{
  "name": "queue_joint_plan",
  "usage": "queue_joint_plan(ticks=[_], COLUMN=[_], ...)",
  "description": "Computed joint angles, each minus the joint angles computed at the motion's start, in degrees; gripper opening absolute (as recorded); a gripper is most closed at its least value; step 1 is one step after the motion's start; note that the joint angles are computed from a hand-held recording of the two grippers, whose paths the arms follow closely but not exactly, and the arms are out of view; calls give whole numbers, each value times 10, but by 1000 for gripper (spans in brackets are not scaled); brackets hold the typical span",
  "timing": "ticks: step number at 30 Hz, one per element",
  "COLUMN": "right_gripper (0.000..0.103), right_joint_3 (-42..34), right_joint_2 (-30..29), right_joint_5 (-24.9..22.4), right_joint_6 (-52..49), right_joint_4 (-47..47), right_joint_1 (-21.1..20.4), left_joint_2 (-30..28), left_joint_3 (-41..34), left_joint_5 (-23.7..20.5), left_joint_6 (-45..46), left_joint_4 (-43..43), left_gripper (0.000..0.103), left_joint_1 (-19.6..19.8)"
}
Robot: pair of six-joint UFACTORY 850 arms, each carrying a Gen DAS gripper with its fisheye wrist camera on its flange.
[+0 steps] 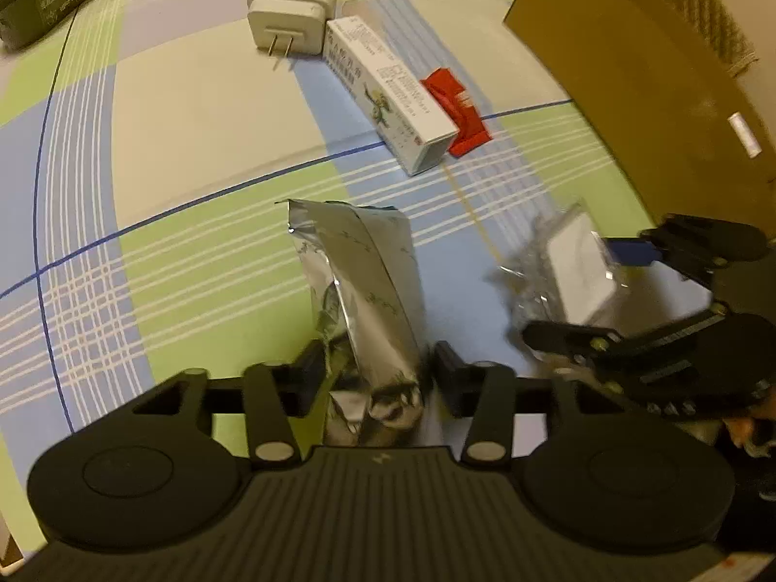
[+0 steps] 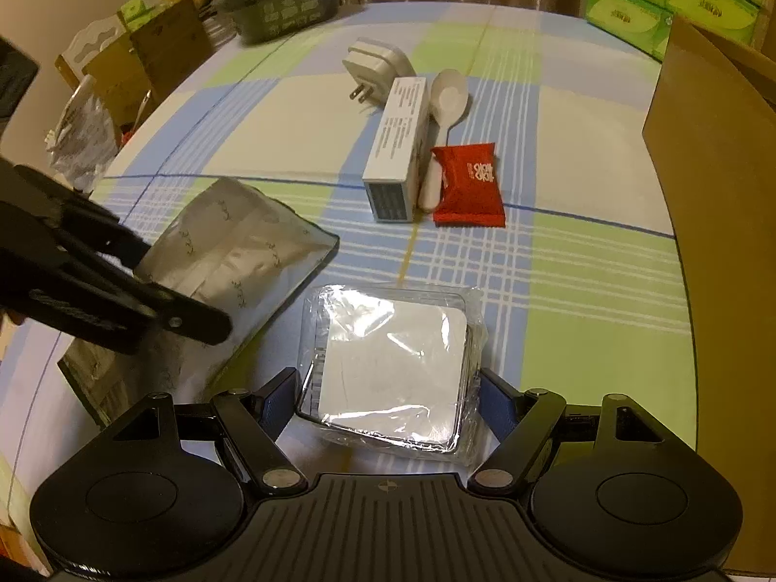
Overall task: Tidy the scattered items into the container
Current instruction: 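Lift the pouch and tray and carry both tools over the cardboard box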
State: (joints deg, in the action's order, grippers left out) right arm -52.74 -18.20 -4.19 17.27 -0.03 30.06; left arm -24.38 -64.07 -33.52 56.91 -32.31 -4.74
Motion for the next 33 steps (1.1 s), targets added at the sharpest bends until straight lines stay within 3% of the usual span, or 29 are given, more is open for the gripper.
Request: queue_joint_plan(ticks=[4, 8, 13, 19, 33], right_gripper=[74, 74, 74, 74, 74], right_joint_3=[-3, -6, -4, 0, 6], right_joint_2=[-4, -5, -2, 2, 12], right_joint_5=[-2, 0, 1, 1, 10], right_joint_6=[-3, -73, -135, -126, 166], right_joint_4=[1, 68, 128, 122, -159], right_joint_1=[-4, -5, -4, -5, -3], left_joint_2=[-14, -10, 1, 10, 23], left_joint_3=[-4, 3, 14, 19, 26], left_joint_5=[17, 40, 49, 56, 51], left_joint_6=[-41, -57, -29, -19, 22], left_joint_4=[57, 107, 91, 76, 28], left_gripper=[50, 51, 34, 34, 34], left_joint_1=[-19, -34, -32, -25, -23])
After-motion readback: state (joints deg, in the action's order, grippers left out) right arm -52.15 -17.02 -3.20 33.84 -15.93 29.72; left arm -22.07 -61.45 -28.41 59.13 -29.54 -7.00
